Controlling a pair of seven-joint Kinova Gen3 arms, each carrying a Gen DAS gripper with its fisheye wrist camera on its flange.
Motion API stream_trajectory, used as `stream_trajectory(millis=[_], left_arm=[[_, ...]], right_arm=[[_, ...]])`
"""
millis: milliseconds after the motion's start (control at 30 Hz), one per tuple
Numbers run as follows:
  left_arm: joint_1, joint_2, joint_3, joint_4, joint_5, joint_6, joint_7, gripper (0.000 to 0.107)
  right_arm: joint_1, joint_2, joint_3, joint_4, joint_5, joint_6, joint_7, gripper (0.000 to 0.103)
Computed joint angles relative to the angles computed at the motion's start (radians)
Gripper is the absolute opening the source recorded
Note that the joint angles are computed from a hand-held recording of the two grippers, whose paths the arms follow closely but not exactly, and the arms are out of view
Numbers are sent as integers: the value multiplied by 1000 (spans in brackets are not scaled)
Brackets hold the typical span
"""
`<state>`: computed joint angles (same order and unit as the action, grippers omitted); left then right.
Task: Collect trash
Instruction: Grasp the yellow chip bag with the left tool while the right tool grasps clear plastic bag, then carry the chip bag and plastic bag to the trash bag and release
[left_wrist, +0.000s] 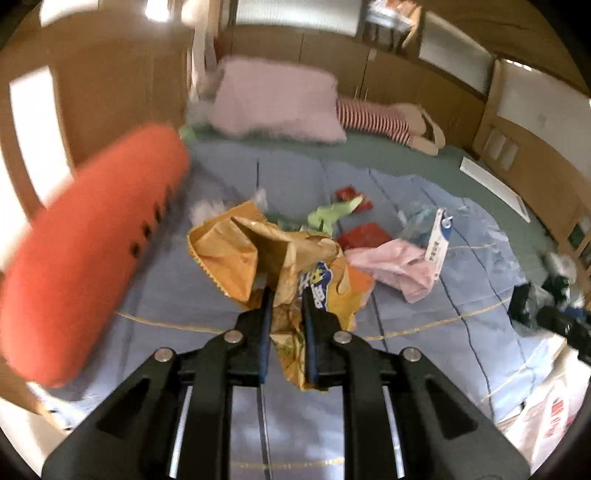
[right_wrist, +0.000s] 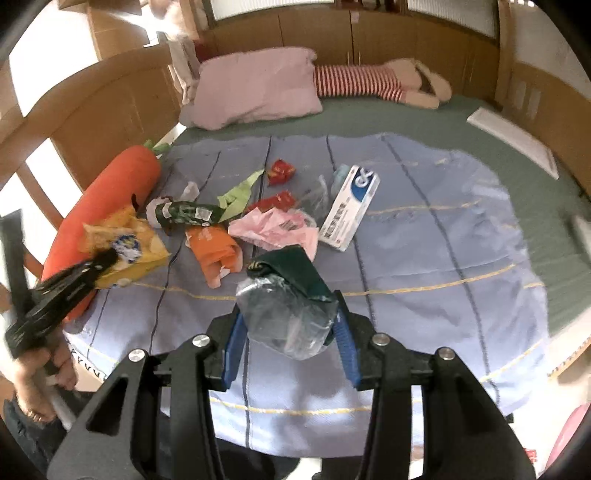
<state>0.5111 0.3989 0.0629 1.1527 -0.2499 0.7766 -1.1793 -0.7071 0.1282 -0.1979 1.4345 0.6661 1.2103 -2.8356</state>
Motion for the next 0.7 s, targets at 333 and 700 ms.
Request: stream_trajectory(millis=[333, 700], left_arm=[[212, -103, -8, 71, -326, 77, 243, 16], [259, -95, 35, 64, -417, 104, 292, 16]], right_arm=[[-132, -28, -84, 10, 222, 237, -126, 44], [-151, -22, -69, 59, 256, 311, -191, 44]])
